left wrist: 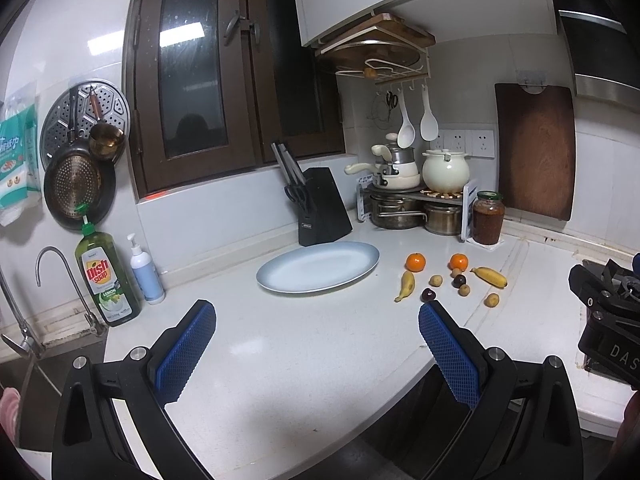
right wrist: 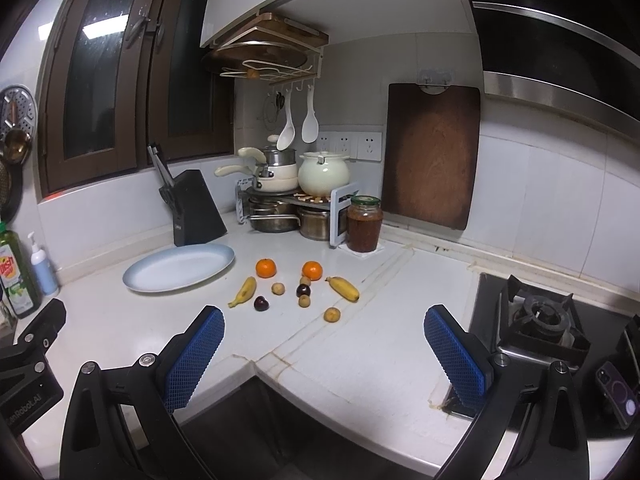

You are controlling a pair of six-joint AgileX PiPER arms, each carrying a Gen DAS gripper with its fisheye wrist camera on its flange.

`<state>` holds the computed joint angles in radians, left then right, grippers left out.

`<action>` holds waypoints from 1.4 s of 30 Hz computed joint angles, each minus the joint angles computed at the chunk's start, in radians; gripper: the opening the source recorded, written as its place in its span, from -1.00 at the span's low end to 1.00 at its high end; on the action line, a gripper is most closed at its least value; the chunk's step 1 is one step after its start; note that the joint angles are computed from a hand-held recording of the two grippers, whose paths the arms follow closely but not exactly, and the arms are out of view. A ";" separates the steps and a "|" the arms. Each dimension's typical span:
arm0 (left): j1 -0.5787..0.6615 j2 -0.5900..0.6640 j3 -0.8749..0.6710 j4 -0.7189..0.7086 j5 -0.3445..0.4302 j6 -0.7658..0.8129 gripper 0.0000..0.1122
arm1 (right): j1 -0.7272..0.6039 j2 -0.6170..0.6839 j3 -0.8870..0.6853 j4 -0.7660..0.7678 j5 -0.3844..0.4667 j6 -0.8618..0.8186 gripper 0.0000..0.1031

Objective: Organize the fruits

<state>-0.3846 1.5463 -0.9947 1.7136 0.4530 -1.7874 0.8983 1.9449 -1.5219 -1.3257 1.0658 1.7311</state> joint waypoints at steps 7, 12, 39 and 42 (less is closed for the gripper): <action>-0.007 0.009 -0.008 -0.007 0.007 0.005 0.84 | -0.001 -0.003 0.003 -0.002 0.000 0.000 0.97; -0.005 0.009 -0.007 0.000 0.005 0.000 0.84 | 0.002 0.001 -0.002 -0.001 0.004 0.000 0.97; -0.013 0.024 -0.017 0.012 0.017 -0.009 0.84 | -0.007 -0.004 0.006 -0.003 -0.007 -0.001 0.97; -0.016 0.029 -0.021 0.007 0.021 -0.004 0.84 | -0.014 -0.005 0.004 -0.003 -0.012 -0.006 0.97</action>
